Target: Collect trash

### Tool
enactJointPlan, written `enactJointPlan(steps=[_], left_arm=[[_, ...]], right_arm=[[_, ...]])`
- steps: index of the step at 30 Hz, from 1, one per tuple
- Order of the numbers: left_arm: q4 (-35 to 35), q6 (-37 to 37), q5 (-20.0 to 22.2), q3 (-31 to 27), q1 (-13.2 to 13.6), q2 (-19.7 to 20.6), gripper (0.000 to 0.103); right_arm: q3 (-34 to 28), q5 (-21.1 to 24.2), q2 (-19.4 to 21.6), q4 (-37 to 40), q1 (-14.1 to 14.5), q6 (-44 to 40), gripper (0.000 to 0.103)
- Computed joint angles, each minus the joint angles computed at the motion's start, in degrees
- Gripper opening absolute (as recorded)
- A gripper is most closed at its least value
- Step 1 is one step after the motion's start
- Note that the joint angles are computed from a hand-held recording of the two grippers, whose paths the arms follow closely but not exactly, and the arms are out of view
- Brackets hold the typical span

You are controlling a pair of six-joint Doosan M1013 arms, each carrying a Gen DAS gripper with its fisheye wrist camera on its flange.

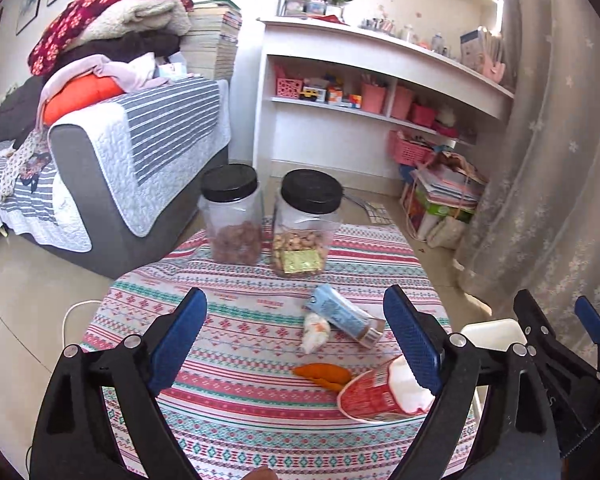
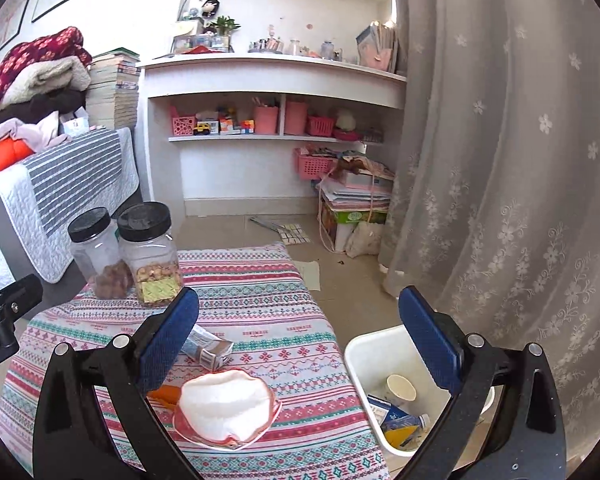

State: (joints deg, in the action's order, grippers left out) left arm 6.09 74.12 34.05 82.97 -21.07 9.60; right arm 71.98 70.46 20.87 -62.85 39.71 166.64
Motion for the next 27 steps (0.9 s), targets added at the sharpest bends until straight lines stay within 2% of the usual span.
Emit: enactJointPlan(steps=[6, 9, 15, 20, 27], left_arm=[[0.32, -2.76, 0.81, 0.63, 3.54, 0.17, 0.087], [2.85, -5.09, 0.71, 0.85, 4.61, 0.10, 0.087], [1.06, -5.62, 3.55, -0.72, 6.99, 1.33, 0.090], [2.23, -8.73, 7.63, -2.38, 8.37, 2.56, 0.090], [-0.01, -9.56, 13.27, -3.86, 10.80, 3.71, 0.090]], right_arm=[[-5.15, 1.38, 4.01, 0.68, 0.77, -6.14, 0.096], [-7.91, 1.79, 5.90, 0.35, 1.26, -9.40, 0.096], [-13.59, 2.47, 9.44, 2.41, 1.96, -15.03, 0.096], [-19.31, 3.83, 12.64, 8.12, 1.68, -22.12, 0.096], [-27.38, 7.17, 17.03, 23.15, -0.90, -32.11, 0.096]])
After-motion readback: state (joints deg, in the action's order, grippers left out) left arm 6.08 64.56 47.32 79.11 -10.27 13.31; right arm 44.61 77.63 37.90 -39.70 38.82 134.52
